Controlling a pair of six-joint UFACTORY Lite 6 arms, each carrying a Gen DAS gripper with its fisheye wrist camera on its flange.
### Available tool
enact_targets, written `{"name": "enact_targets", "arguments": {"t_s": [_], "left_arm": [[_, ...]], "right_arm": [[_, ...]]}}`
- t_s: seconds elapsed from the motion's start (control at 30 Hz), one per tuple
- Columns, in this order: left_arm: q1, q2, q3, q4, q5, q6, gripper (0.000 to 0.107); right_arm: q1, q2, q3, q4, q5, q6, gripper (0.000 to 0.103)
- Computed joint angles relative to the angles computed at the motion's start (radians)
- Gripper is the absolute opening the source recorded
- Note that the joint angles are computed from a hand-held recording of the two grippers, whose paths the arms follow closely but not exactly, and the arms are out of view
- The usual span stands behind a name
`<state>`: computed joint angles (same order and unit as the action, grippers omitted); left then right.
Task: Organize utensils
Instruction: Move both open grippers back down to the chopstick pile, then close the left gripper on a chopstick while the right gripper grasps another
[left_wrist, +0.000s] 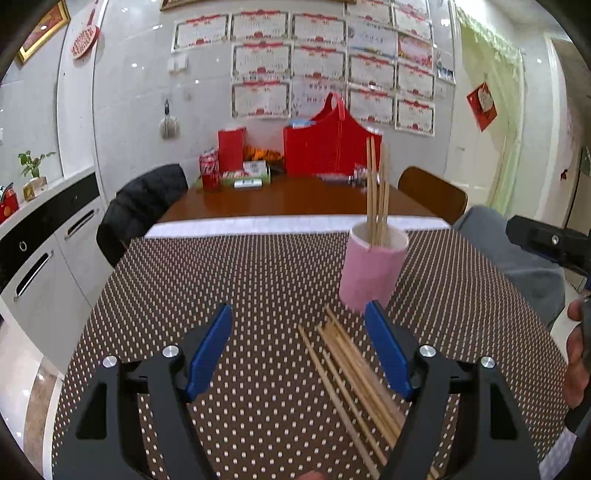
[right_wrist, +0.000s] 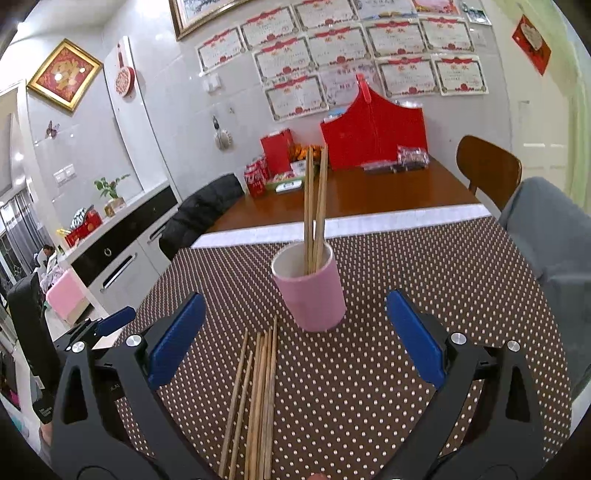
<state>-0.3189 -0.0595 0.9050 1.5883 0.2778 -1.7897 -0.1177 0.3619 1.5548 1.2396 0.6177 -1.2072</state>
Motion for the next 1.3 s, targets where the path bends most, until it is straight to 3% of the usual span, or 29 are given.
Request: {"name": "enact_targets", "arguments": {"t_s": [0.3, 0.77, 0.9, 1.3], "left_arm": [[-0.028, 0.101, -0.105, 0.042, -0.030, -0.095, 0.073], [-0.078, 0.273, -0.076, -0.015, -0.047, -0.098, 0.073], [-0.105, 0.272, -0.094, 0.012, -0.013, -0.130, 0.074], [-0.074, 0.190, -0.181, 0.067, -0.029, -0.172, 0.074]], "right_arm": [[0.001, 0.028, -0.093, -0.033, -0.030, -0.017, 0.097], [0.037, 0.043, -0.190, -0.102, -0.069, -0.046, 0.097], [0.085, 0.055, -0.229, -0.188, -0.135, -0.038, 0.097], [0.220, 0.109, -0.282, -0.416, -0.327, 0.061, 0.097]]}}
